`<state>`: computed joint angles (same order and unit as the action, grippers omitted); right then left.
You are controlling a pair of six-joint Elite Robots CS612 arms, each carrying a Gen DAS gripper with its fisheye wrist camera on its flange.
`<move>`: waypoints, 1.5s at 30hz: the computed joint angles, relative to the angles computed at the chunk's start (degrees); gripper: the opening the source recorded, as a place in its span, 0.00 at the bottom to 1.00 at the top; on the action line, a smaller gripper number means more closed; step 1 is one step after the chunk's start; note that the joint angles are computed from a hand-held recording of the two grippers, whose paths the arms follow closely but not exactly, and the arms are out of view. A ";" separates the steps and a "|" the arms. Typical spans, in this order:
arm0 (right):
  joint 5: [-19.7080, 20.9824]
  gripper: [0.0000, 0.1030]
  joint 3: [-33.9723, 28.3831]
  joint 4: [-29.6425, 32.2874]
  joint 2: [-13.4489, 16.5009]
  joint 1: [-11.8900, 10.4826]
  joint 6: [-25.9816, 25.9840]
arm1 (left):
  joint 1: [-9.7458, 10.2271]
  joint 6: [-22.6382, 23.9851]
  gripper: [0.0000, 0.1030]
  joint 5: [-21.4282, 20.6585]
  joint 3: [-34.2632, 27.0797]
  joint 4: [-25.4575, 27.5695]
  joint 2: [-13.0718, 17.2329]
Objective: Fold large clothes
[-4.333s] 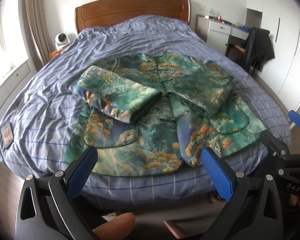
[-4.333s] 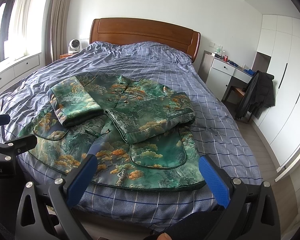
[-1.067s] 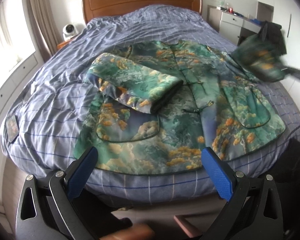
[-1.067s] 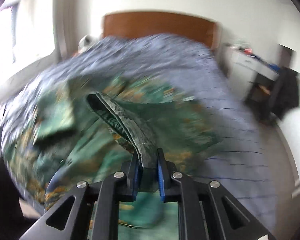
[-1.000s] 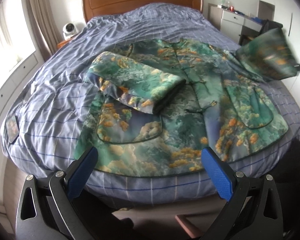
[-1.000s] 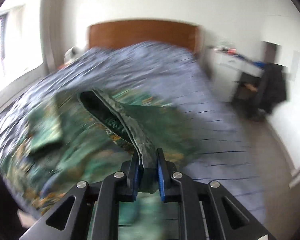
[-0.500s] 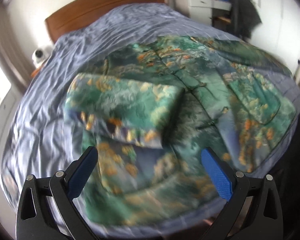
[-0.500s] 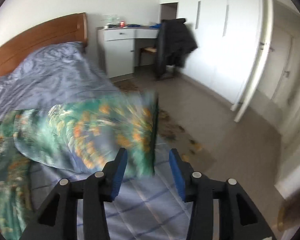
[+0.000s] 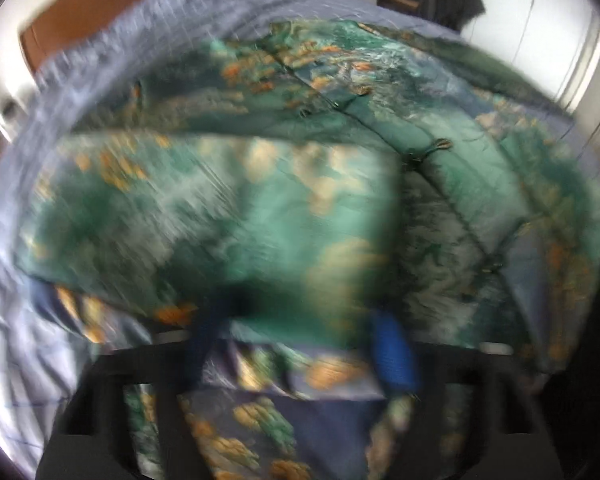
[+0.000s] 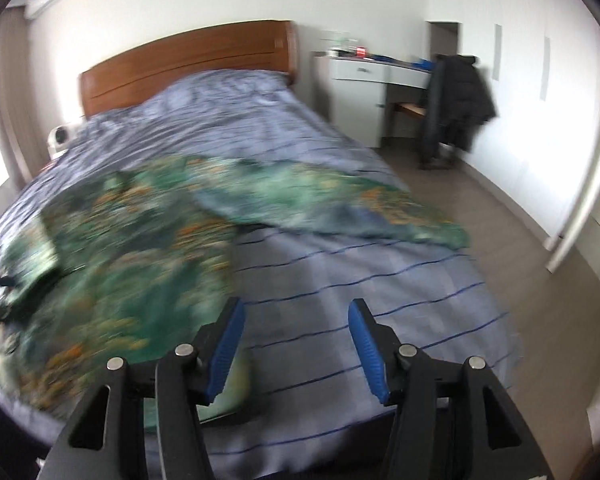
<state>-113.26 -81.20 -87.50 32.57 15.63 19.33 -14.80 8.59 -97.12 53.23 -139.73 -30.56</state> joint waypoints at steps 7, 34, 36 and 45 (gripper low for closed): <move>3.99 0.54 4.60 -7.42 -1.98 2.75 -6.00 | 1.15 -5.53 0.11 -0.48 8.64 -11.66 -5.57; 5.30 0.54 6.38 -12.15 -1.98 4.14 -10.20 | 2.91 -31.34 0.72 23.00 29.19 -31.10 -16.82; 4.87 0.54 6.36 -11.38 -2.04 4.07 -10.06 | 1.65 -30.25 0.75 20.08 28.60 -30.91 -16.05; 4.44 0.63 4.33 -6.34 -1.22 2.43 -4.54 | -0.08 -28.86 0.83 12.27 27.21 -26.20 -14.13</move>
